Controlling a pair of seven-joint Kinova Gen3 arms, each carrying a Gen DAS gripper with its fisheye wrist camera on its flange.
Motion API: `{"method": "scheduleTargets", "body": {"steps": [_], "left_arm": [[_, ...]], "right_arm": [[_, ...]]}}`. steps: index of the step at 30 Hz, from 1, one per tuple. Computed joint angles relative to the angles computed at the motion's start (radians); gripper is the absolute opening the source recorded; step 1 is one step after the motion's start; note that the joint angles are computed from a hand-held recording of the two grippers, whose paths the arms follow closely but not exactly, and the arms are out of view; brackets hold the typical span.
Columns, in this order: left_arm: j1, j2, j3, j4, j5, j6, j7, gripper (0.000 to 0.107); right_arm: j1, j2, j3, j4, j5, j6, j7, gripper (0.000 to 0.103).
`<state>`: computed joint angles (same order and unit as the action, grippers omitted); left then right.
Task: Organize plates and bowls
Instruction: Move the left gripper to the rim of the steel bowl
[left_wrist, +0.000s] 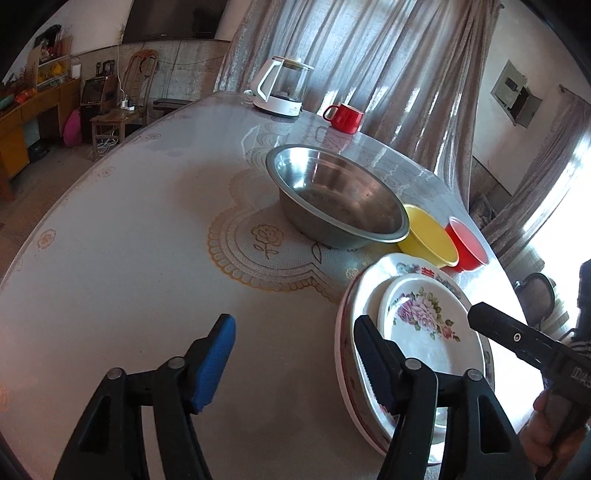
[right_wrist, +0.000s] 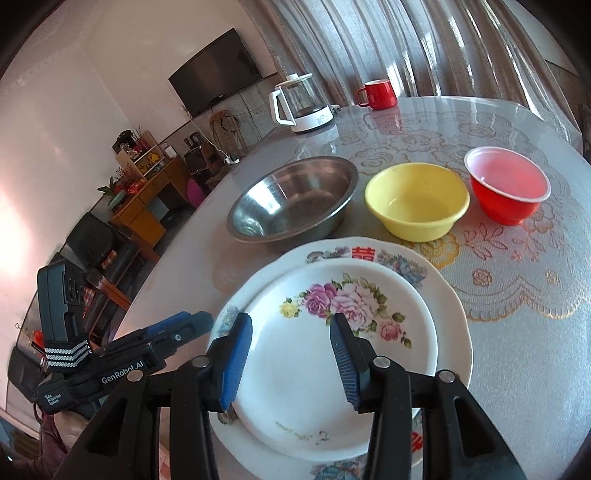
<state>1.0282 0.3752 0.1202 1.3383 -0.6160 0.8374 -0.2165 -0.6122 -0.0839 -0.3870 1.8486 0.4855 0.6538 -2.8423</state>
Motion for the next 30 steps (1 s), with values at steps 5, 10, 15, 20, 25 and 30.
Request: {"method": "scheduleTargets", "body": {"steps": [5,10,15,20,25,30], "left_arm": [[-0.040,-0.009,-0.002,-0.005,0.029,-0.024,-0.017,0.072],[-0.074,0.009,0.000,-0.066,0.066,0.026,-0.088,0.079],[-0.091,0.049,-0.017,-0.146,0.081,0.079,-0.162,0.094],[-0.102,0.061,-0.041,-0.158,0.075,0.035,-0.172,0.103],[-0.136,0.093,-0.042,-0.203,0.115,0.013,-0.228,0.103],[-0.173,0.138,-0.045,-0.261,0.192,-0.011,-0.306,0.103]], "right_arm": [[0.006,0.046,0.043,-0.059,-0.017,-0.014,0.065,0.045],[0.019,0.094,0.097,-0.106,-0.077,-0.044,0.131,0.046],[0.041,0.148,0.150,-0.147,-0.216,-0.061,0.225,0.046],[0.042,0.180,0.181,-0.178,-0.246,-0.062,0.264,0.046],[0.044,0.210,0.204,-0.207,-0.278,-0.056,0.300,0.046],[0.027,0.233,0.223,-0.226,-0.253,-0.030,0.270,0.048]]}}
